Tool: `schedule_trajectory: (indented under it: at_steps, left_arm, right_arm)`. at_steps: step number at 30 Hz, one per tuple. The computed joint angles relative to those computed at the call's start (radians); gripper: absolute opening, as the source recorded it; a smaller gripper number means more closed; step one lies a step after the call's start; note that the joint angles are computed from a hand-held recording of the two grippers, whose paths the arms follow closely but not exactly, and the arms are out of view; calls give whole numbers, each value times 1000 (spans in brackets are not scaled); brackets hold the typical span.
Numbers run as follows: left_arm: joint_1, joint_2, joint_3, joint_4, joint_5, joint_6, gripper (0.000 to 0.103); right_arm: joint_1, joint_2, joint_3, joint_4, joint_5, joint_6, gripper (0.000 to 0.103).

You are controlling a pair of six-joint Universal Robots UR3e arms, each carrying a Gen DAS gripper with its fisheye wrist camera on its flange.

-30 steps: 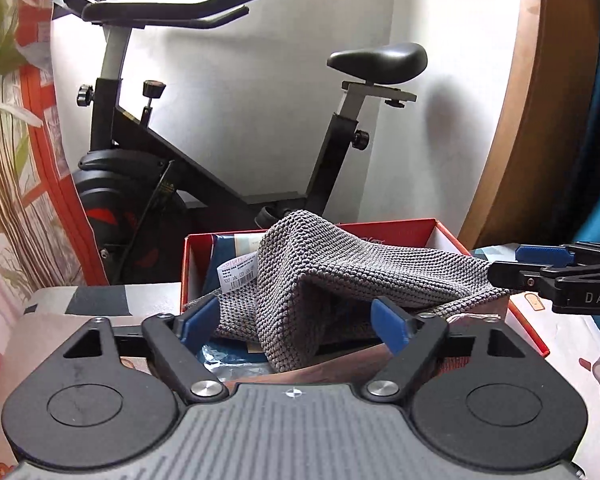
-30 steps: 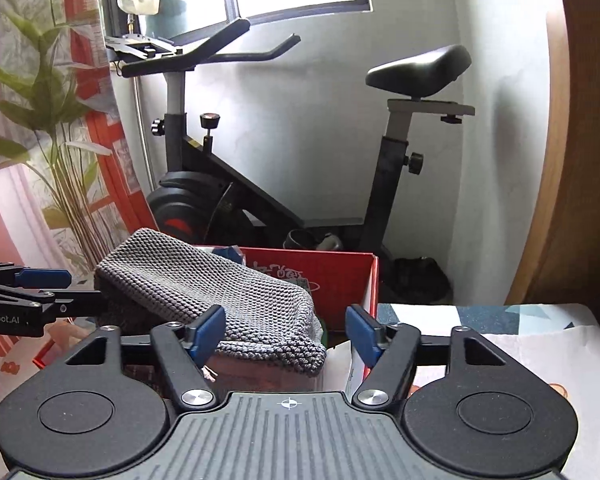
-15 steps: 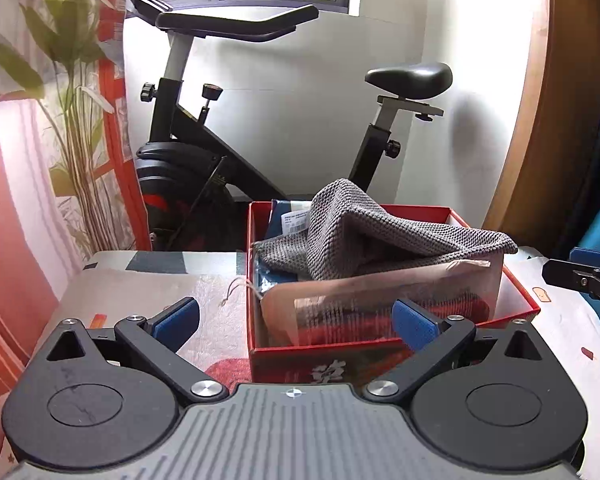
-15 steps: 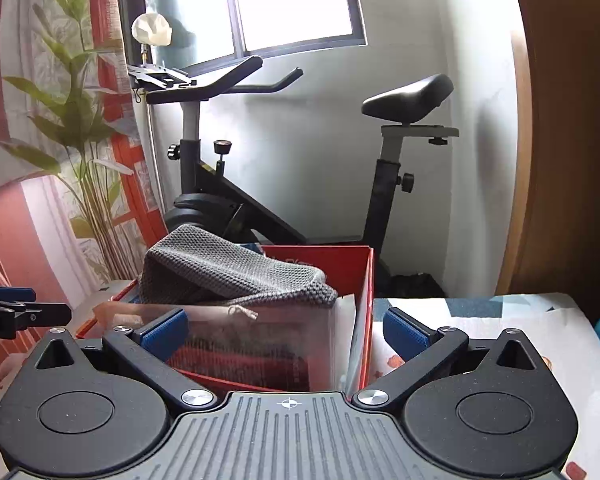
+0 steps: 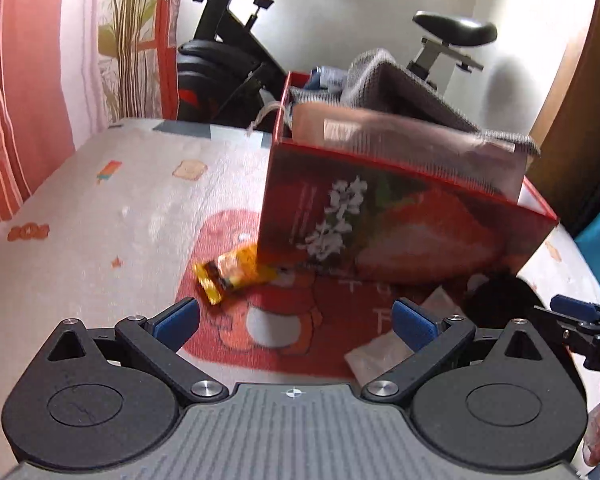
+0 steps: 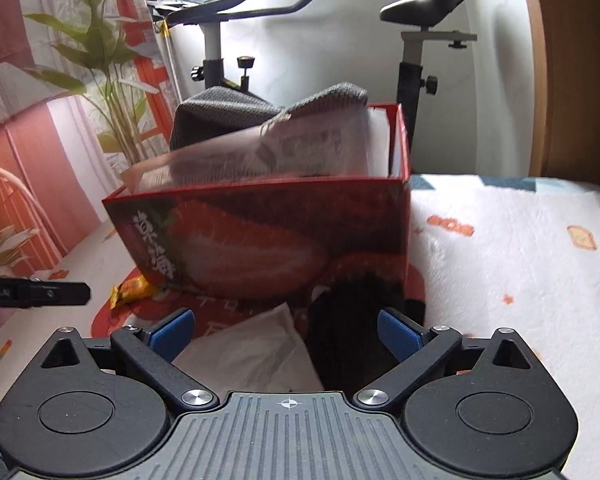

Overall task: Organize soft objects
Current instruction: 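Withdraw both grippers and move them to the white paper sachet, then lower the left gripper around the white sachet's edge while the right gripper approaches it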

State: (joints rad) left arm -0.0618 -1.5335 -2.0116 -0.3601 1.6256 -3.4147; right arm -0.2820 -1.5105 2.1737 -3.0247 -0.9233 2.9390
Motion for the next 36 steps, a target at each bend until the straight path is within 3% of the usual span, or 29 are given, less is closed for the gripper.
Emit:
schedule_trajectory:
  at_steps: [2, 4, 10, 16, 22, 30, 32, 34, 36]
  left_arm:
    - [-13, -10, -30, 10, -8, 5, 96]
    - [-7, -8, -62, 16, -41, -8, 95]
    - [-11, -23, -84, 17, -90, -27, 82]
    - [-7, -47, -92, 39, -160, -38, 64]
    - [-24, -84, -78, 53, -204, -28, 53]
    - [-60, -118, -60, 68, -189, -16, 44]
    - [-78, -135, -43, 70, -159, -7, 33]
    - [-85, -146, -37, 78, -134, 1, 32]
    - [-88, -148, -17, 46, -99, 5, 19]
  right_arm:
    - [17, 21, -4, 30, -2, -20, 84]
    - [30, 37, -12, 43, -4, -41, 79]
    - [56, 90, -82, 95, 29, -81, 77]
    - [97, 216, -209, 135, -14, -85, 74]
    - [126, 286, -275, 142, -43, -97, 74]
    - [136, 279, -273, 160, -63, -98, 71]
    - [132, 275, -264, 158, -59, -96, 70]
    - [128, 265, -251, 159, -57, -94, 70]
    - [125, 255, -240, 162, -55, -92, 70]
